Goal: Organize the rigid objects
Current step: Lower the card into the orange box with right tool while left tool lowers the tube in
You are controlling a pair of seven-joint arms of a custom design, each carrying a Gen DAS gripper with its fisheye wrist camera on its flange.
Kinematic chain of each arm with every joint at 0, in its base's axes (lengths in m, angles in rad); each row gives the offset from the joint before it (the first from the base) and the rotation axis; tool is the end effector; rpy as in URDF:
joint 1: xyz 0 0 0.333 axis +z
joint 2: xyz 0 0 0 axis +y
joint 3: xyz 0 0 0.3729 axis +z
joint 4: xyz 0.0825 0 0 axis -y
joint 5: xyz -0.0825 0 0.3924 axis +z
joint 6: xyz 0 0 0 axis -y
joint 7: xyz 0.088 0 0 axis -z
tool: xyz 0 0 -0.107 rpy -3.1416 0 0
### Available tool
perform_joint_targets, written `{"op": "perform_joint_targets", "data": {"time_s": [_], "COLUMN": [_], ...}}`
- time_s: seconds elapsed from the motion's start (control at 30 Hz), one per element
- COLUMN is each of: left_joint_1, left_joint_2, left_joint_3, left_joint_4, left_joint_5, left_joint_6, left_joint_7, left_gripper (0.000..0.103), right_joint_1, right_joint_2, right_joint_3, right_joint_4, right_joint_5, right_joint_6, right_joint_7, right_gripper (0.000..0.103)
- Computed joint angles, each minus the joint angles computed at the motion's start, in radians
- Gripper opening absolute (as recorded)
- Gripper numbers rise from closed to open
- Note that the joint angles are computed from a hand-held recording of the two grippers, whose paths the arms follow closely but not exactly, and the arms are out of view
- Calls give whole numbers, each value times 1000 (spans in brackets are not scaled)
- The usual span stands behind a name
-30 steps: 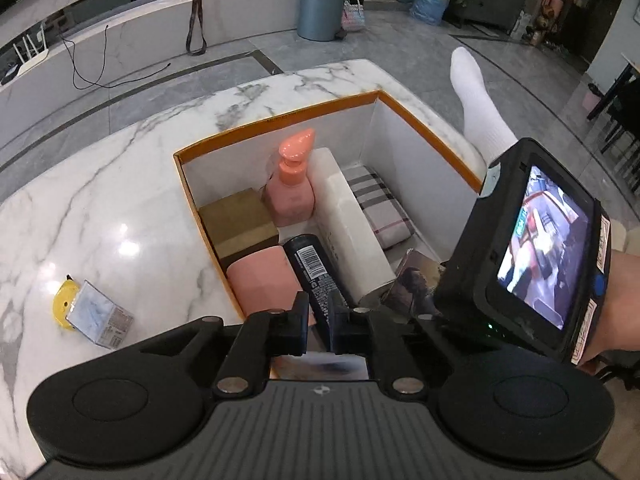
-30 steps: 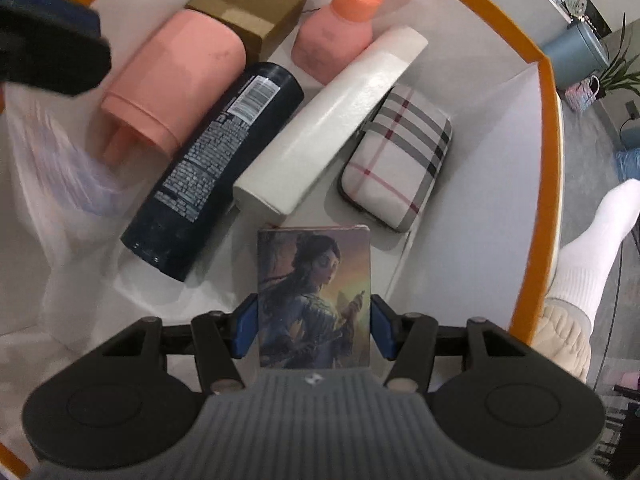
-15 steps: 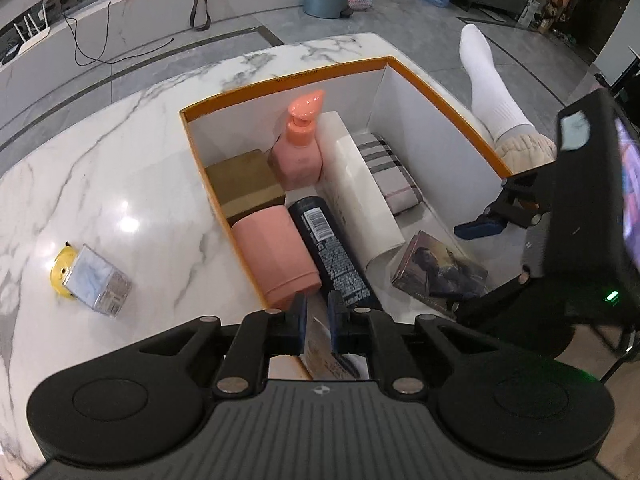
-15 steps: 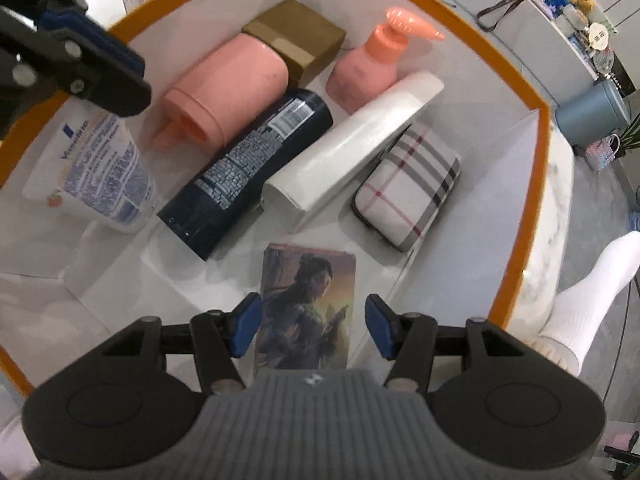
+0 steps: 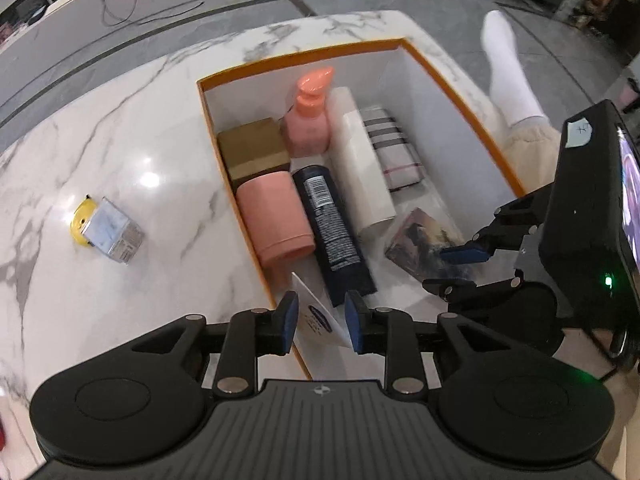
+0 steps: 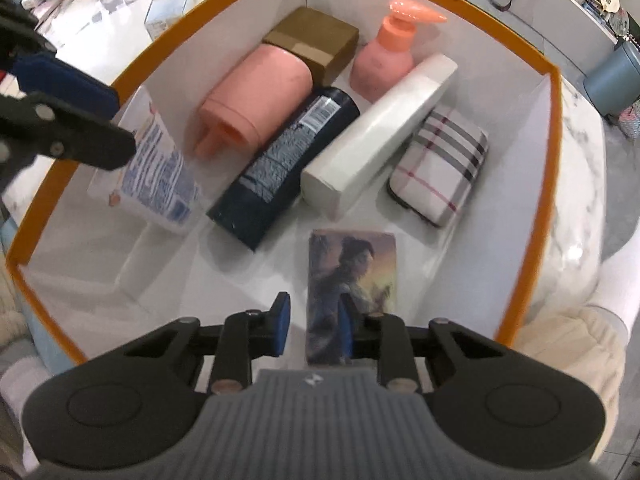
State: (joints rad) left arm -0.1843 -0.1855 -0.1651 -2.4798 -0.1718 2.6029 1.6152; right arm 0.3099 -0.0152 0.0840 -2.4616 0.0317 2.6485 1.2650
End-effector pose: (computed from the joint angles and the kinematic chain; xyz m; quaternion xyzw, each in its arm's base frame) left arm 0.4491 -0.1619 0.4402 -0.6011 0.7834 -0.1467 0.0585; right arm 0.4613 0.1908 0.3714 -0.8964 0.4316 -0.0620 0.0799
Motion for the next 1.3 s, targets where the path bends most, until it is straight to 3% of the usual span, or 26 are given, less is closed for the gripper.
{"op": "perform_joint_targets", "data": {"time_s": [0.13,0.23,0.33,0.37,0.4,0.5,0.6,0.73,1.0,1.17,1.3], "left_joint_1": [6,4,5,4,3,5,4,11,12,0,-12], "left_joint_2": [12,24,42,46,51,67,80,82,90,82,40], "left_joint_3": [-7,-11,-17,-16,-16,-21,-25,-35,-37,-21,-2], "left_joint_4": [7,16,26,27,28,35,42,37,31,19,-3], "left_joint_5": [24,37,56,53,51,73,95,185,256,171,87], "left_joint_6": [-10,-24,-25,-20,-17,-10,-4,34,92,119,143], "left_joint_7": [-30,-36,-55,-56,-56,-75,-80,-112,-157,-96,-23], "left_gripper": [33,33,33,32,32,27,10,7,7,20,23], "right_joint_1": [-2,-5,-4,-3,-4,-21,-25,-27,-19,-9,-5], "right_joint_2": [39,51,70,76,80,61,29,-6,-9,-23,-46], "right_joint_3": [-2,-10,-36,-47,-50,-28,-21,-15,-4,1,6], "right_joint_4": [-7,-6,1,12,18,1,-30,-57,-64,-71,-80], "right_joint_5": [-120,-174,-364,-435,-463,-352,-301,-246,-182,-135,-139], "right_joint_6": [78,109,168,168,168,189,213,219,230,216,203], "right_joint_7": [90,138,311,378,410,325,288,252,202,171,179], "right_gripper": [27,22,10,0,0,3,3,3,4,9,15]}}
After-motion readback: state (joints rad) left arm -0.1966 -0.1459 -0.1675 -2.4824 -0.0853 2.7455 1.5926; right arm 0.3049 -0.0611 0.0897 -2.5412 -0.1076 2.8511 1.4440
